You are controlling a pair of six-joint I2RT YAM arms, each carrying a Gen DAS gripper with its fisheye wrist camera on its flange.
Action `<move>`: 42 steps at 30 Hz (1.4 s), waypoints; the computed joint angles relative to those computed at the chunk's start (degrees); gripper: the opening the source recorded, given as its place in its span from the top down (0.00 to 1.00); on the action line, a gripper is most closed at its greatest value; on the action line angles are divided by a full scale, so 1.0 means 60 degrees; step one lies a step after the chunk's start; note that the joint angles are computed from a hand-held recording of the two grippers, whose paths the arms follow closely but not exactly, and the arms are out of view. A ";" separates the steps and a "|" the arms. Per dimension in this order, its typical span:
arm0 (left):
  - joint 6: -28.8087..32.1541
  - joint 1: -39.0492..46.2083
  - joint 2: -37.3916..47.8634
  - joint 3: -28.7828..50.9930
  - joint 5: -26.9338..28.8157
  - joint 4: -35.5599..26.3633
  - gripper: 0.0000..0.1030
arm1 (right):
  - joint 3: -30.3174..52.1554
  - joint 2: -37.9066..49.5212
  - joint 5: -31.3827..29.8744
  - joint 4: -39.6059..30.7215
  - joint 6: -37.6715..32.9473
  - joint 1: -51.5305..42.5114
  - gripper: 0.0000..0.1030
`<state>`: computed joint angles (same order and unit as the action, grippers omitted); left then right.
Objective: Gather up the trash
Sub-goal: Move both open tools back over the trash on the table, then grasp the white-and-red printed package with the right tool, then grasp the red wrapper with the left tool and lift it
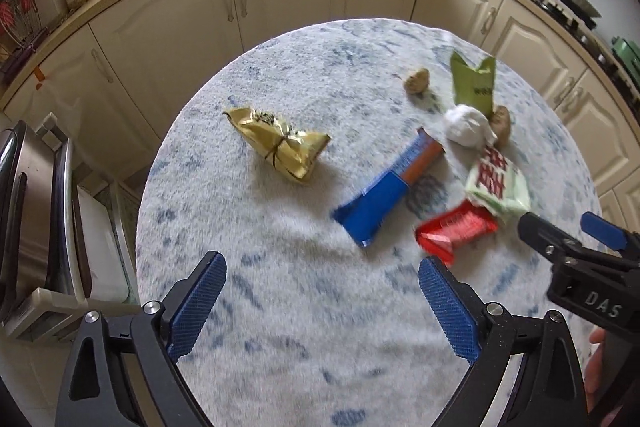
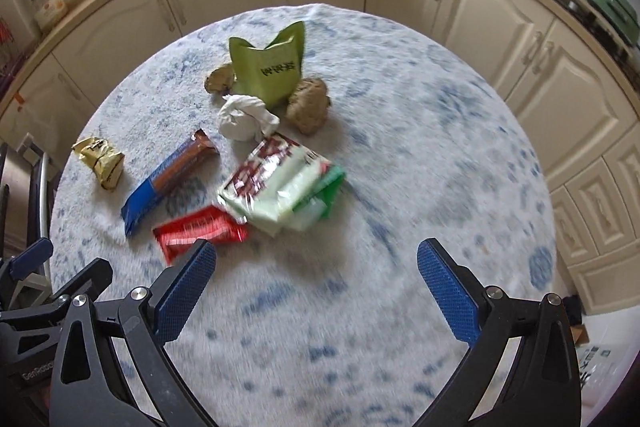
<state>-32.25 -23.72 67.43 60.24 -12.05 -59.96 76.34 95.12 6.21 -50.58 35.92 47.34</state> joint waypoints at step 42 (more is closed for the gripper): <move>0.0038 -0.1508 0.3783 0.1075 0.0055 0.1911 0.15 | -0.3433 -0.1870 -0.0892 0.1791 -0.1508 -0.1625 0.08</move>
